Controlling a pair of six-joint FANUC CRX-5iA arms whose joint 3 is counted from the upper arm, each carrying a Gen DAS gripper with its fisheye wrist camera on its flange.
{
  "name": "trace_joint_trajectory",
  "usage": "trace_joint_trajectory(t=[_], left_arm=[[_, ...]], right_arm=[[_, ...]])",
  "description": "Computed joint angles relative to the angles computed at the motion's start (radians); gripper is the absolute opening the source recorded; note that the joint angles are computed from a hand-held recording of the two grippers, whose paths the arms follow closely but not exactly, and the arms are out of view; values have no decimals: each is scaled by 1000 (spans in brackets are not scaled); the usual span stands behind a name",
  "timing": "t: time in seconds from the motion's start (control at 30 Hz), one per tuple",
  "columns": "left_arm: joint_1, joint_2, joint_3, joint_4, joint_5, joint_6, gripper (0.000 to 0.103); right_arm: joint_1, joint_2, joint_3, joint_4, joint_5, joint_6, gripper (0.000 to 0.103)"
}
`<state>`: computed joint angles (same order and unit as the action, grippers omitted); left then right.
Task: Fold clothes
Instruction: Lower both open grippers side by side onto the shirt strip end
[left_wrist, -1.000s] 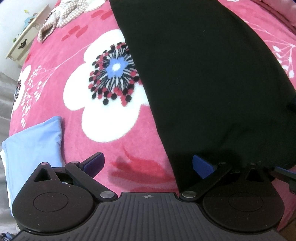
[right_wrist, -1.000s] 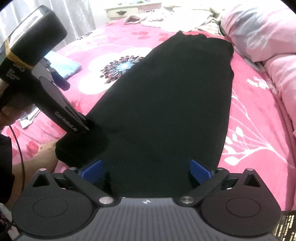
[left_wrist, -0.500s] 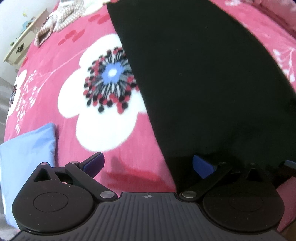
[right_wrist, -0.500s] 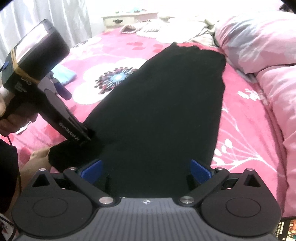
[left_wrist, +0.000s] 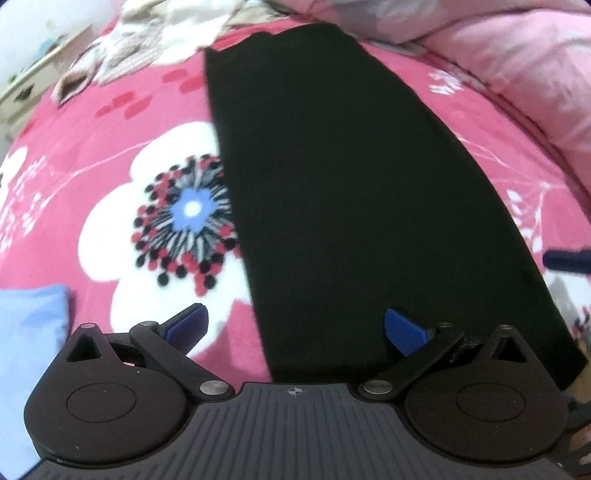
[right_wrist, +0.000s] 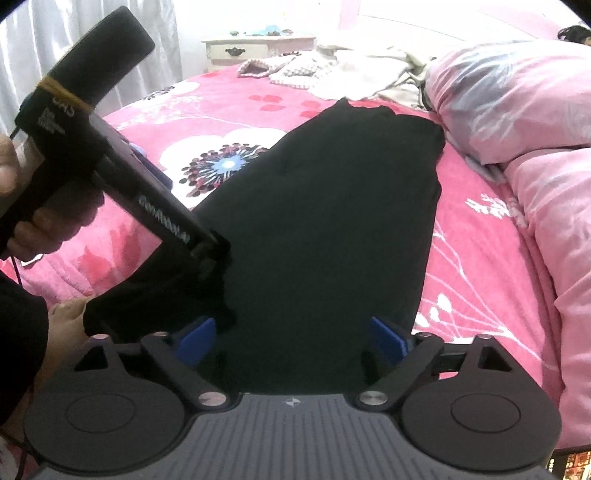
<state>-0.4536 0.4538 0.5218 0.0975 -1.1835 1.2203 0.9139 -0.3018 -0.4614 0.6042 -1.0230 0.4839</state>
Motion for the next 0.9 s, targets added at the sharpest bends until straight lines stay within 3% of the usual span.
trace_joint_trajectory(t=[0.17, 0.4, 0.67, 0.9], left_arm=[[-18, -23, 1, -67, 15, 62, 103], [-38, -71, -59, -91, 112, 46, 103], [-15, 2, 19, -9, 1, 15, 103], [-18, -9, 1, -5, 8, -26, 103]], right_arm=[[4, -9, -8, 12, -5, -22, 85], [3, -4, -12, 27, -16, -33, 78], [-5, 1, -13, 29, -29, -63, 67], [-7, -4, -15, 29, -35, -84, 62]])
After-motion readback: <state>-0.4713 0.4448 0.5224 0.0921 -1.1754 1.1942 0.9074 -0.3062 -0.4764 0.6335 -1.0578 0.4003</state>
